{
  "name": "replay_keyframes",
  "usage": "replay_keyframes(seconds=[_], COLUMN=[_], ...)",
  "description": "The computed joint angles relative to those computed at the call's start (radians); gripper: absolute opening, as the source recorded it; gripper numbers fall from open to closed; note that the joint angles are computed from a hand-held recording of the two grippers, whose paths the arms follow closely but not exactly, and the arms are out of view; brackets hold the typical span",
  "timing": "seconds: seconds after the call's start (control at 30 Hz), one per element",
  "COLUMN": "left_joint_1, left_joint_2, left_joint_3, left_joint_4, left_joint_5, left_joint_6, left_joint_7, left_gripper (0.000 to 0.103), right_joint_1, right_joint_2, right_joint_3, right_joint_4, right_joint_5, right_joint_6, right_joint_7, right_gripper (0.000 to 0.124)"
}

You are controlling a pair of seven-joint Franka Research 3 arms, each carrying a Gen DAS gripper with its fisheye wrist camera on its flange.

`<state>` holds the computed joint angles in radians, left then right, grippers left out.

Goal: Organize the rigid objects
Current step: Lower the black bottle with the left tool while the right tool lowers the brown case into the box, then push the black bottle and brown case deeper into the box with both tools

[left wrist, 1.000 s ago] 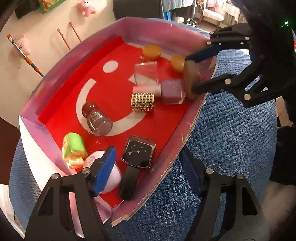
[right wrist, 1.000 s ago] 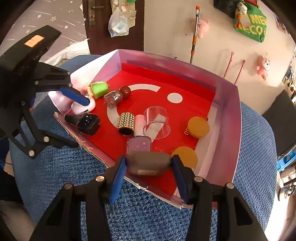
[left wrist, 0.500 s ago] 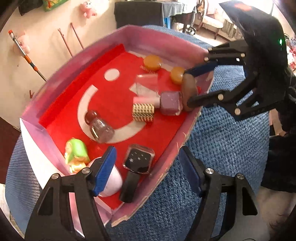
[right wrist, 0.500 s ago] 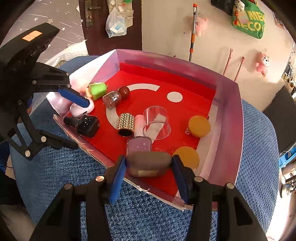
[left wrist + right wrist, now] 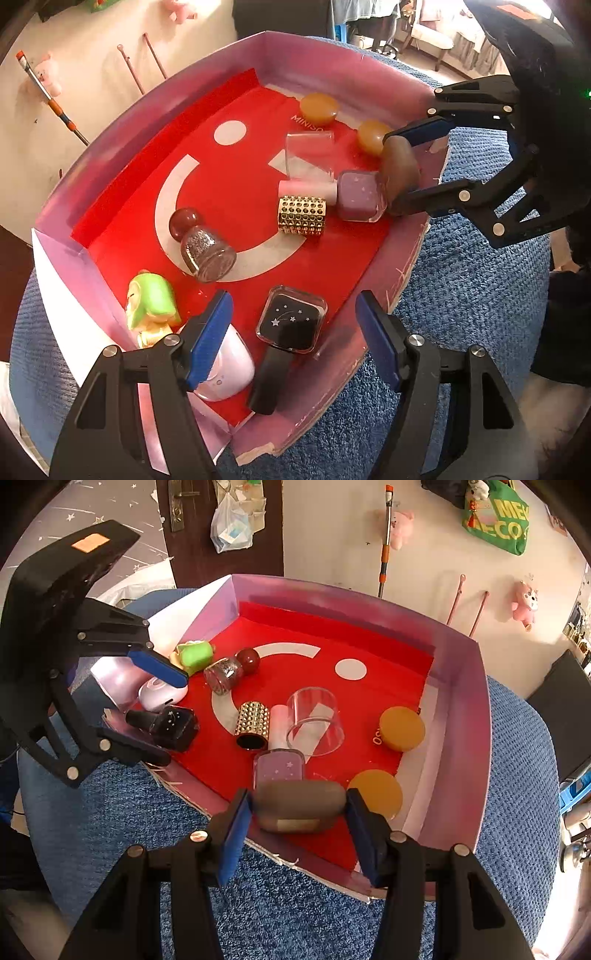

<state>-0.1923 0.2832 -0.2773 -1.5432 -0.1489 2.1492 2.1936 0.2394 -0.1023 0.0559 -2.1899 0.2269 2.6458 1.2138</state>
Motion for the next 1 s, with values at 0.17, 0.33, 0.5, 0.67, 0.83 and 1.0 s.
replay_keyframes(seconds=[0.17,0.33,0.5,0.67,0.83,1.0], left_joint_1=[-0.009,0.003,-0.003,-0.023,-0.039,-0.055], left_joint_2=[0.001,-0.004,0.004,0.054,0.099,0.145], left_joint_3=[0.004,0.000,-0.001,0.003,0.000,0.003], left_joint_4=[-0.014,-0.027,-0.016,0.045,0.098,0.154], left_joint_5=[0.020,-0.013,-0.018,0.022,0.062,0.103], left_joint_6=[0.011,0.031,0.041,0.046,0.053,0.056], left_joint_7=[-0.018,-0.034,-0.068,-0.153,-0.207,-0.273], left_gripper=[0.039,0.039,0.039,0.039,0.039,0.039], right_joint_1=[0.003,0.012,0.013,-0.011,-0.017,-0.002], right_joint_2=[0.008,-0.007,-0.018,0.040,0.182,0.371], right_joint_3=[0.002,-0.008,-0.016,-0.010,-0.017,-0.042], right_joint_4=[-0.008,-0.019,0.000,0.115,0.328,0.598], right_joint_5=[0.004,0.089,0.142,0.052,-0.130,-0.202], right_joint_6=[0.032,0.048,0.061,0.038,-0.103,-0.335], right_joint_7=[0.007,-0.047,-0.075,-0.007,0.121,0.192], right_gripper=[0.053,0.053,0.053,0.053,0.053,0.053])
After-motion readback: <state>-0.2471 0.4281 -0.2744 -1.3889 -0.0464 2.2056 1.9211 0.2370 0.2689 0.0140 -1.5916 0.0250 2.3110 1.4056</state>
